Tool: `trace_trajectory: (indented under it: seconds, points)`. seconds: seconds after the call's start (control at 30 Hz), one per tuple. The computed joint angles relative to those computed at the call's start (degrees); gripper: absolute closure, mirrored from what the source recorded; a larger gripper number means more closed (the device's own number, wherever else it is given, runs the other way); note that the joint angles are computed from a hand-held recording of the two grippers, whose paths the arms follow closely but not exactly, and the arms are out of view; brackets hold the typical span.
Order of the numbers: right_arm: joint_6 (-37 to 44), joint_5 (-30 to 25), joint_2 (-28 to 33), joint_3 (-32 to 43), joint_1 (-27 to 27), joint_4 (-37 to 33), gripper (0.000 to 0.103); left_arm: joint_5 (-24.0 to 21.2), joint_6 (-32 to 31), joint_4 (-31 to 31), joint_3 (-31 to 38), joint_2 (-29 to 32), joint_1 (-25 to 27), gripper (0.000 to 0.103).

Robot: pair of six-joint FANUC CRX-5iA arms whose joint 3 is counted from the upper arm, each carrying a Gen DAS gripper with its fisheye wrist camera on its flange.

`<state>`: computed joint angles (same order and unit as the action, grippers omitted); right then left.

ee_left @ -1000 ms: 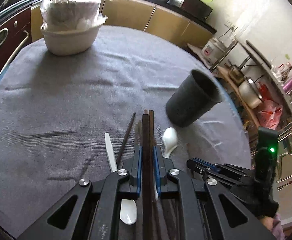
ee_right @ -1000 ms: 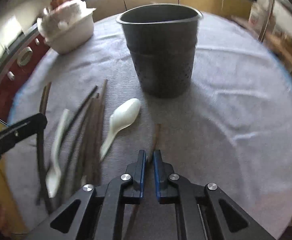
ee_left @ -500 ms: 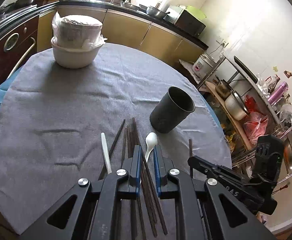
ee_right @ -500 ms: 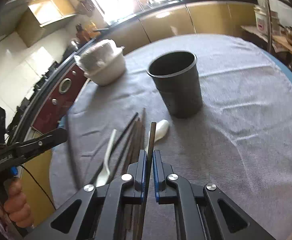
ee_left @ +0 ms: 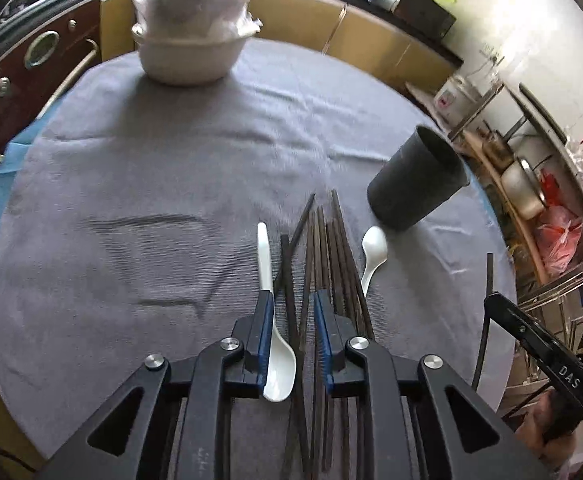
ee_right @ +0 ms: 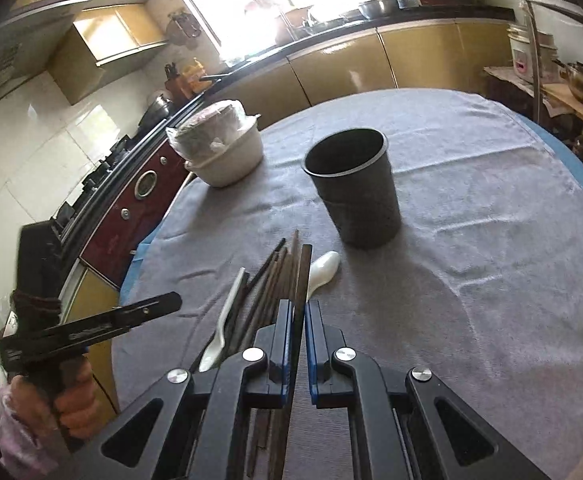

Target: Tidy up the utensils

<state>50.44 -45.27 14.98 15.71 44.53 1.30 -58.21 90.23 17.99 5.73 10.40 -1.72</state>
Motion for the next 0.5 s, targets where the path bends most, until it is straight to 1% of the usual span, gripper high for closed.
trace_trajectory:
  seconds: [0.17, 0.33, 0.4, 0.5]
  points:
    - [1.5, -0.7, 1.4, 1.2, -1.4, -2.8, 0.096, -5.9, 2.9, -8.9, 9.8, 7.2, -3.4, 0.081]
    - [3.0, -0.8, 2.2, 1.9, -2.4, -4.4, 0.096, -9.5, 3.8, -11.5, 15.5, 11.9, -4.0, 0.081]
    - [3.2, -0.9, 2.5, 2.3, -2.6, -4.8, 0.096, -9.7, 4.1, -12.8, 16.6, 12.6, -4.3, 0.08]
    - [3.7, -1.0, 2.9, 2.7, -3.1, -5.8, 0.096, -9.4, 3.2, -11.2, 16.8, 13.0, -3.5, 0.081]
